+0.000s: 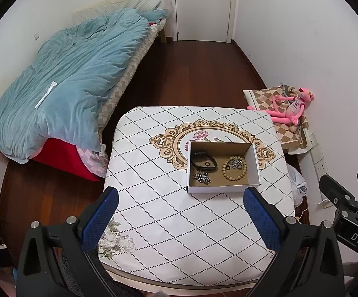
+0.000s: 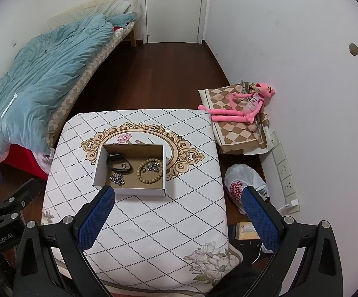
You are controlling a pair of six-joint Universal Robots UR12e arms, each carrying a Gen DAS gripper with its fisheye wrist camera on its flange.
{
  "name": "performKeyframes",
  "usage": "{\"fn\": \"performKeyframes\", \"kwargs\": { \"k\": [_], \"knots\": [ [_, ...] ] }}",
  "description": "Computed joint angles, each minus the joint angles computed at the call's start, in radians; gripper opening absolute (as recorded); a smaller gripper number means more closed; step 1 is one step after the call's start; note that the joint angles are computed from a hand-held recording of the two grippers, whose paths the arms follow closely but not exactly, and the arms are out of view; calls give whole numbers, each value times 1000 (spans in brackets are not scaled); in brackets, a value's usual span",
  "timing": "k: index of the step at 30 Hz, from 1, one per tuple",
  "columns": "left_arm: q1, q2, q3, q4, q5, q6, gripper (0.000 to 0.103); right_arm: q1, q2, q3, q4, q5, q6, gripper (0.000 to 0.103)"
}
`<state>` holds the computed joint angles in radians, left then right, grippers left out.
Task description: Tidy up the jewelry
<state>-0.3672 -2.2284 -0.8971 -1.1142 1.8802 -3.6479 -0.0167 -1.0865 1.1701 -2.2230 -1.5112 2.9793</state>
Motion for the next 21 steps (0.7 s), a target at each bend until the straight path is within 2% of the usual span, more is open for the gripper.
{"fn": "performKeyframes", "kwargs": {
  "k": [21],
  "knots": [
    [-4,-4,14,-8,14,-1,103,-1,-1,3,-6,-4,3,103]
  ]
}}
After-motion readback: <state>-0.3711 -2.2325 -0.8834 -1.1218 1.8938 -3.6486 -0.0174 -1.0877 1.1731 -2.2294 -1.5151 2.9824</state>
